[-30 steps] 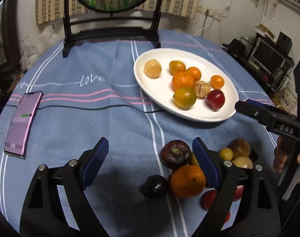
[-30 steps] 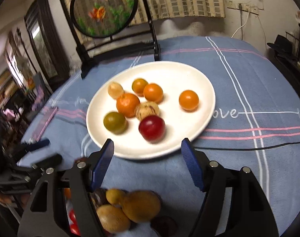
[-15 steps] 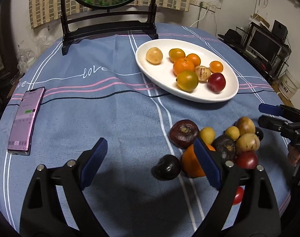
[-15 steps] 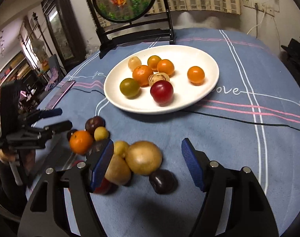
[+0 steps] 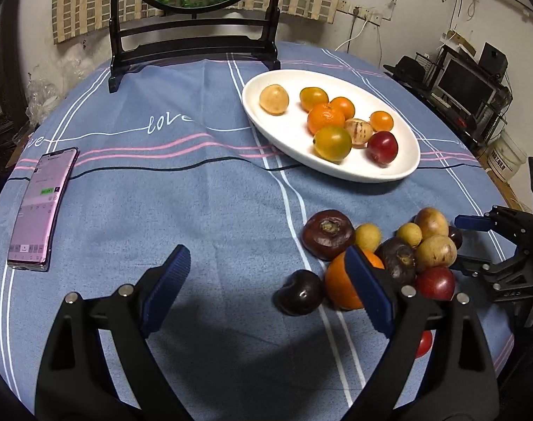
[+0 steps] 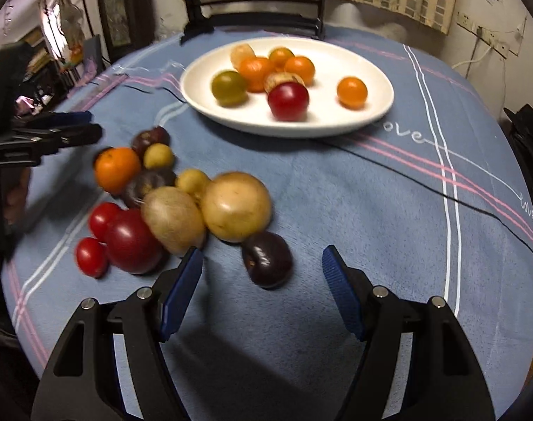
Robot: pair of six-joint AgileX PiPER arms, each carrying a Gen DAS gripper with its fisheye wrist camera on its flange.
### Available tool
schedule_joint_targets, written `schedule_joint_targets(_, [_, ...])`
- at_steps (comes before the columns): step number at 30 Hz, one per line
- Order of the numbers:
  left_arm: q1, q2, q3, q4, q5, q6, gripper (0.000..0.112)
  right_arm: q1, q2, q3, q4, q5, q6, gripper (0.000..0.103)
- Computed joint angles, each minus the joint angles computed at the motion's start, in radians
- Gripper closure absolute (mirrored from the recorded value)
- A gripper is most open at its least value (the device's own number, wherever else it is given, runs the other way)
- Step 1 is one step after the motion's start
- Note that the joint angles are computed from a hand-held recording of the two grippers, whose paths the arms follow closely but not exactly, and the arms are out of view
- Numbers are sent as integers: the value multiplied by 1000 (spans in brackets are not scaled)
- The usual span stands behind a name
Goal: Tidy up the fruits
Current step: 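Move both open tools back to the fruit pile, then grasp a dark purple plum with each tool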
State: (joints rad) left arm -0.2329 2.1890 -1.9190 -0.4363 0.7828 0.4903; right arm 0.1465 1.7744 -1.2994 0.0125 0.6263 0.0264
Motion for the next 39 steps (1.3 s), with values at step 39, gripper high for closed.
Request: schedule_joint_targets(39, [-61, 35, -1, 209, 58, -15, 20, 11, 26, 1, 6, -42, -12, 43])
